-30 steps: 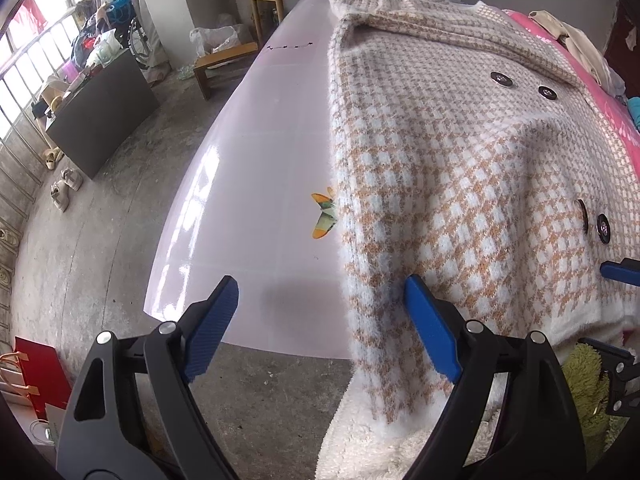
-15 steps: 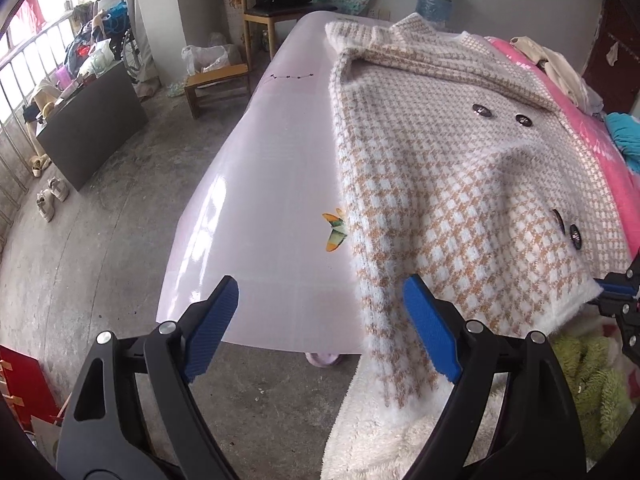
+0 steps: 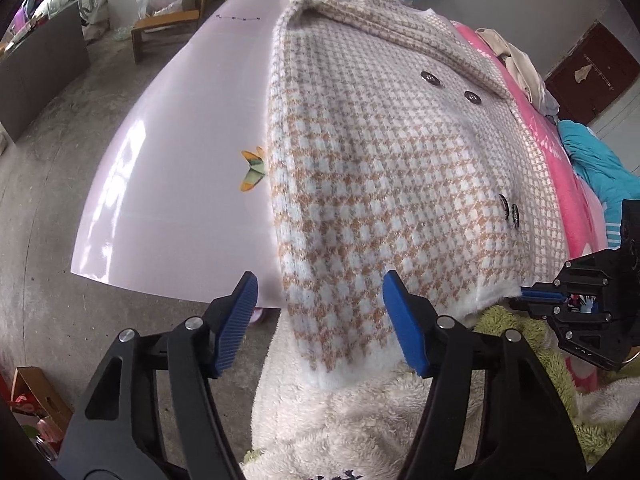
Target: Fold large clothes
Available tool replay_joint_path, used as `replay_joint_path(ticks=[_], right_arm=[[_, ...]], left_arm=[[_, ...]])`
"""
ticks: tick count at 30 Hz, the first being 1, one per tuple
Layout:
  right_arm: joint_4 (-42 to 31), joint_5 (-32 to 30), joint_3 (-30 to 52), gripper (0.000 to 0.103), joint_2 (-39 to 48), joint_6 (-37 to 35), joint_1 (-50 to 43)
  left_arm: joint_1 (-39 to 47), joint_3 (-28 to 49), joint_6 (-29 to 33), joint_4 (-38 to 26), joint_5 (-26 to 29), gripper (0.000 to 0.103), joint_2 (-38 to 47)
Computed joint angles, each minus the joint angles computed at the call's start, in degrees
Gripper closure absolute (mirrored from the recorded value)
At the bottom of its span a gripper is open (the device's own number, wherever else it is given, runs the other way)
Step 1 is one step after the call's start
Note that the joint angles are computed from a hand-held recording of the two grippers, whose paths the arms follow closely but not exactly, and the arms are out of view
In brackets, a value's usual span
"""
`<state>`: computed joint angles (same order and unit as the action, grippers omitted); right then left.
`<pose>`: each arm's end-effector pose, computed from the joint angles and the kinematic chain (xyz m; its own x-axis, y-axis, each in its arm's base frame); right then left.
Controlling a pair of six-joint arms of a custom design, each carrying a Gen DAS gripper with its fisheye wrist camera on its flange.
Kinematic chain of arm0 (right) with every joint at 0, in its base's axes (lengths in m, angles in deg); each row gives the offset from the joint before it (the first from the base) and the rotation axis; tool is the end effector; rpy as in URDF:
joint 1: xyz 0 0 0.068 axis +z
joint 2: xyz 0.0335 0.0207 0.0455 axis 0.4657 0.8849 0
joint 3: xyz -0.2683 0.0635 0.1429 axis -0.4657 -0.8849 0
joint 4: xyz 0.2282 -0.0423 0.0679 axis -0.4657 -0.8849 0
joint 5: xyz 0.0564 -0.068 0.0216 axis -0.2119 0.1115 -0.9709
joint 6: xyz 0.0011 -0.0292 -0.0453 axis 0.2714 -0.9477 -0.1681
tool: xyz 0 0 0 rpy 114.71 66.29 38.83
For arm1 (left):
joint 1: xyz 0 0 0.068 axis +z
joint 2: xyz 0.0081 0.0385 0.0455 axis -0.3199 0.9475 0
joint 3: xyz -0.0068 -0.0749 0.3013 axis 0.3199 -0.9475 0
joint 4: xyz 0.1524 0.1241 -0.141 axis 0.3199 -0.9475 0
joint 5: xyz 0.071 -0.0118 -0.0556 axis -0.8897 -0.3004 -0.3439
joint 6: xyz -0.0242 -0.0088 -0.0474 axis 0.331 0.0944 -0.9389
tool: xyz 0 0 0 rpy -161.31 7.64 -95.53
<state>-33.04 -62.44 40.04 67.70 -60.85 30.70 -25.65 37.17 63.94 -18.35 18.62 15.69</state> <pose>0.3066 0.0263 0.2679 -0.7790 -0.5063 -0.3700 -0.5796 0.8065 0.1168 0.3337 -0.0529 0.2491 -0.9152 0.0993 -0.3905 0.2335 0.9206 -0.3131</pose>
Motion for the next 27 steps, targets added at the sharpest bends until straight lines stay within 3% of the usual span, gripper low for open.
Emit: replay_joint_path(ticks=[2,5,6,7,15,20,22,23,24,25,27], right_arm=[[-3.5,-4.6,1.5,0.097,0.4,0.8,-3.0],[-5.4,-11.1,1.5,0.067,-2.1,3.2,-9.2],[-4.7,-11.5,0.7,0.052,-3.6,4.9,-11.2],[-3.8,-11.4,-0.2,0.044,-5.4,6.6,-13.7],[-7.1,-14.4,-1.7,0.041,-5.8,12.1,-35.3],[-3.2,-13.8,-6.9,0.041,-3.1,15.9,-40.8],[-0.8,-13.9,-9.1,0.045,-1.3,18.2,-40.0],[-0.1,-14.0,-10.3,0.052,-1.4,19.0,-39.3],[-0.5,-14.2,-10.6,0.078,-1.0,18.8,-39.0],[-0.8,-14.5,-11.1,0.091,-1.8,19.1,-38.5],[-2.0,-15.0,-10.2,0.092,-4.0,18.0,-38.5]], left_arm=[[-0.9,0.7,-0.6,-0.8,-0.6,0.049,0.6],[-1.8,0.7,-0.5,-1.9,-1.2,0.054,0.5],[-2.0,0.6,-0.4,-2.4,-1.2,0.054,0.4],[-2.1,0.4,-0.4,-2.9,-1.3,0.055,0.2],[-2.6,-1.9,-0.5,-3.3,-2.7,0.071,-1.1],[-1.8,-1.1,0.1,-4.6,-1.8,0.073,0.0],[-2.2,-1.2,0.2,-4.3,-2.3,0.082,-0.3],[-2.3,-1.4,0.5,-4.0,-2.2,0.088,-0.8],[-2.4,-1.7,0.9,-3.9,-2.0,0.092,-1.5],[-2.4,-1.9,1.5,-3.6,-1.7,0.095,-2.4],[-1.9,-2.2,2.7,-3.0,0.6,0.096,-4.8]])
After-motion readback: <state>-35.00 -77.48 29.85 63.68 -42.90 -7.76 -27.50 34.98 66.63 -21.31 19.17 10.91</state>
